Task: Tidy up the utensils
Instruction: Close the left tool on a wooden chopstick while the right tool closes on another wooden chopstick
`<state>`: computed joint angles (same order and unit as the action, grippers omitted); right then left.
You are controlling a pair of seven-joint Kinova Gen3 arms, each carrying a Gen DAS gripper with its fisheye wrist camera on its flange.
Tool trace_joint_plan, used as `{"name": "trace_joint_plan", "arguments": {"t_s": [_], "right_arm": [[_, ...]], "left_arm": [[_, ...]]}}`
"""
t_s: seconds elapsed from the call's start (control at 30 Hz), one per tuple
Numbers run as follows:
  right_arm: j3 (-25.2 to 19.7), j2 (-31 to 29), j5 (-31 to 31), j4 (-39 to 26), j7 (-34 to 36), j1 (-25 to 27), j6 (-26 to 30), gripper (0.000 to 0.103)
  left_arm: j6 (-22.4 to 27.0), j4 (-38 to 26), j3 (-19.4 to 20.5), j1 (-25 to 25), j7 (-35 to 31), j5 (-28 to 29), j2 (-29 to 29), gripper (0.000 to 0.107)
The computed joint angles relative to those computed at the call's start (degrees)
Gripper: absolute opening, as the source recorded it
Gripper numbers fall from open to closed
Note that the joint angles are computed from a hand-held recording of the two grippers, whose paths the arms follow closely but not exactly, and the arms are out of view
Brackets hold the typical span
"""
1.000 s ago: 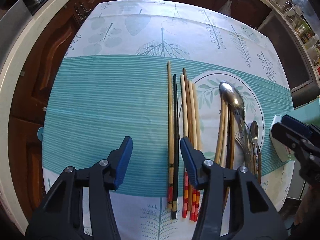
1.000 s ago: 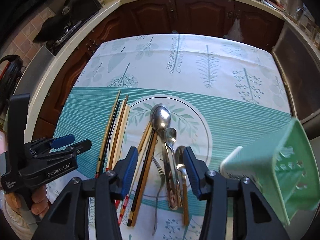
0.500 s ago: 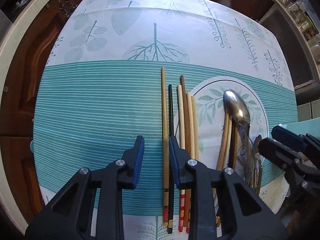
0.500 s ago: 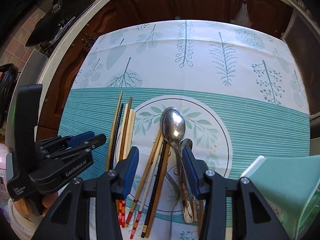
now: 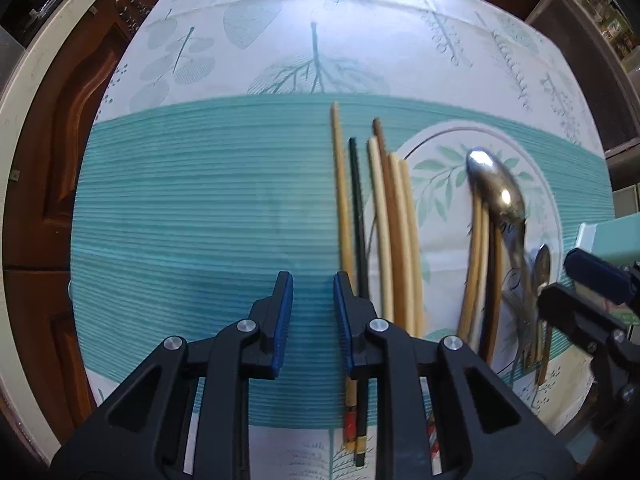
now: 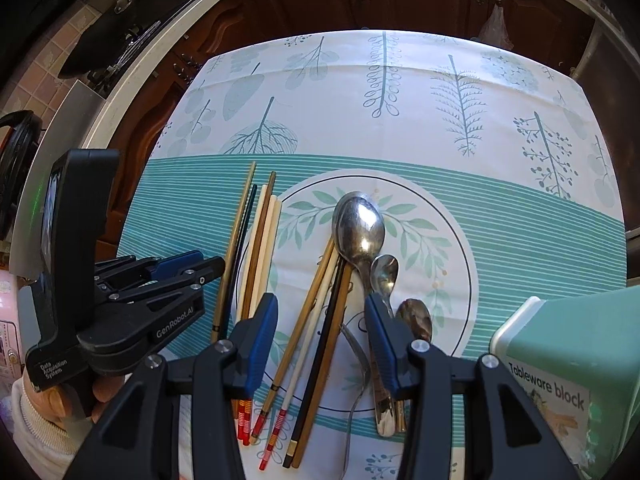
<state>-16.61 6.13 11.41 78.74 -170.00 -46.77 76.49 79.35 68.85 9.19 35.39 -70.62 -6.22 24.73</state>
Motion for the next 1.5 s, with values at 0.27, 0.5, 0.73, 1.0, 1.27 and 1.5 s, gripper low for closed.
{"name": "trace_joint_plan", "arguments": {"t_s": [0.27, 0.5, 0.73, 1.0, 1.27, 1.5], "right_arm": [[-0.4, -0.5, -0.2, 1.3, -0.8, -0.3, -0.8, 0.045], [-0.9, -0.9, 0.3, 1.4, -1.7, -0.7, -0.5, 0.045], [-1.2, -1.4, 0.4, 2.3, -2.8, -0.8, -0.8, 0.045], [-1.5, -1.3, 0.5, 2.8, -3.0, -1.1, -1.5, 0.045], [-1.2, -1.8, -1.4, 4.8, -2.7, 0.2, -4.1, 0.045], [-1.0, -1.8, -4.9, 6.1, -1.6, 1.4, -8.9, 0.034]], "left_arm": [[0.5, 0.7, 1.0, -5.2, -1.8, 8.0, -1.4, 0.018], [1.0, -1.6, 1.2, -4.4, -1.7, 8.2, -1.2, 0.018], [2.9, -4.4, 0.3, -0.3, 0.5, 3.8, 0.3, 0.018], [4.6, -6.6, -0.1, 1.3, 1.2, 0.9, 1.9, 0.018], [2.4, -4.6, -0.2, 3.4, 5.0, 1.0, 1.5, 0.004], [-3.4, 4.4, 1.5, -0.5, 1.4, 3.7, -3.7, 0.004]]}}
